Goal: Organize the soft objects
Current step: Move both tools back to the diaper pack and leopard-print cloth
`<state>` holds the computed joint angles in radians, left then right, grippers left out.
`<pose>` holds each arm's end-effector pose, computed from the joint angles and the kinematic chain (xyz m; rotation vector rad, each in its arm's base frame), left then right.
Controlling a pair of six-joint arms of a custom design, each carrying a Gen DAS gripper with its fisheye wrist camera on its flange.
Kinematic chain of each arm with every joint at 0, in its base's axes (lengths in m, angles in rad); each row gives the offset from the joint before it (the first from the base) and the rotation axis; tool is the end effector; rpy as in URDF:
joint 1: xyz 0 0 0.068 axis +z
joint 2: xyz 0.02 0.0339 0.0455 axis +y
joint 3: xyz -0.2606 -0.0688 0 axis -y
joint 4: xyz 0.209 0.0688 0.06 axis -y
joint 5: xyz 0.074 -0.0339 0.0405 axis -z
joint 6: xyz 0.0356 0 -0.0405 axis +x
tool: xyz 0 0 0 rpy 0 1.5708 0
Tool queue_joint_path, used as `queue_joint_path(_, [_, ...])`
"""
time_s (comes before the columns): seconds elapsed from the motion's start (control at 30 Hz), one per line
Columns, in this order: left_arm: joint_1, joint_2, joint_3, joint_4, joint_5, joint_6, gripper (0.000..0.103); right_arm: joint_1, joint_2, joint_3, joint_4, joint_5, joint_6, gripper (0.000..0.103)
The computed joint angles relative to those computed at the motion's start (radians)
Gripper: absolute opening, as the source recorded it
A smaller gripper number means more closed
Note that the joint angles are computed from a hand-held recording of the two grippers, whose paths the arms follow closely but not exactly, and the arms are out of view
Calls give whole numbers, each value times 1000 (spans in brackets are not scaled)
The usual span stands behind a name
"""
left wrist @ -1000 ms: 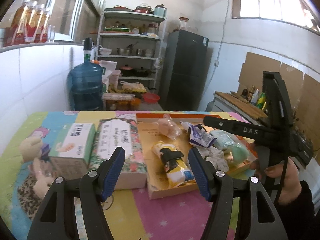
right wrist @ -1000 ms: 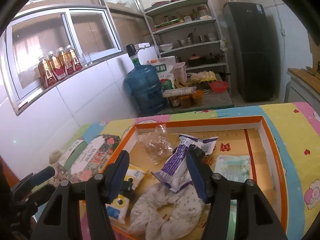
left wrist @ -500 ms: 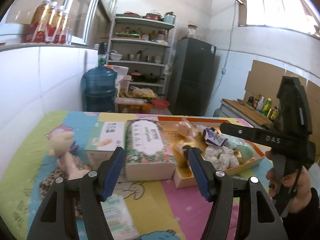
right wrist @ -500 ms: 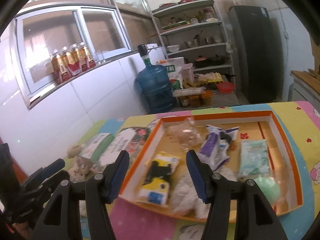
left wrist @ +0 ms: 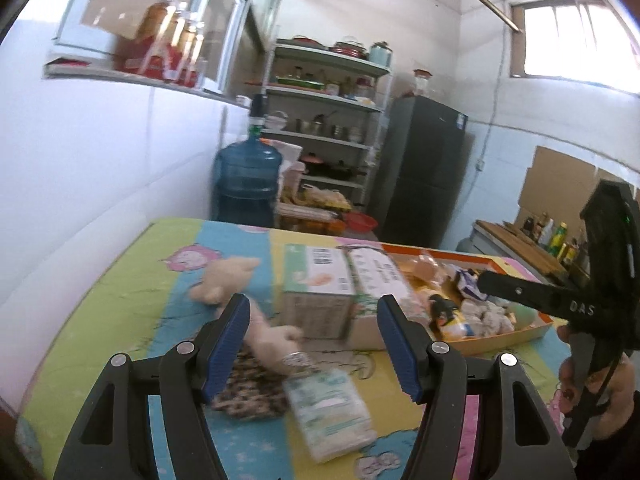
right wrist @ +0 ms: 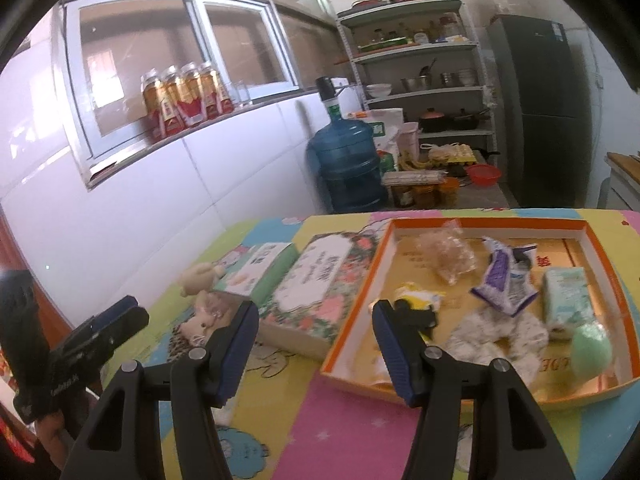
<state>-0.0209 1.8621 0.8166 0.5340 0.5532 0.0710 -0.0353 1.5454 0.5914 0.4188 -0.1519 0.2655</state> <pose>0.3420 -0.0259 0.1613 0.4271 1.9974 -0.5423 0.2772 -0.0044 0.1825 0.2259 2.1011 0.2977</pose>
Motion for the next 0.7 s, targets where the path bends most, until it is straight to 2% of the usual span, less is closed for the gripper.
queue_joint_path(0.13, [69, 14, 9, -2, 36, -2, 68, 82, 23, 20, -17, 27, 10, 59])
queue_joint_path(0.27, [125, 30, 14, 6, 61, -1, 68, 170, 79, 51, -25, 66, 24, 82])
queue_joint_path(0.7, [249, 102, 81, -34, 114, 21, 68, 377, 315, 240, -119, 172, 107, 83])
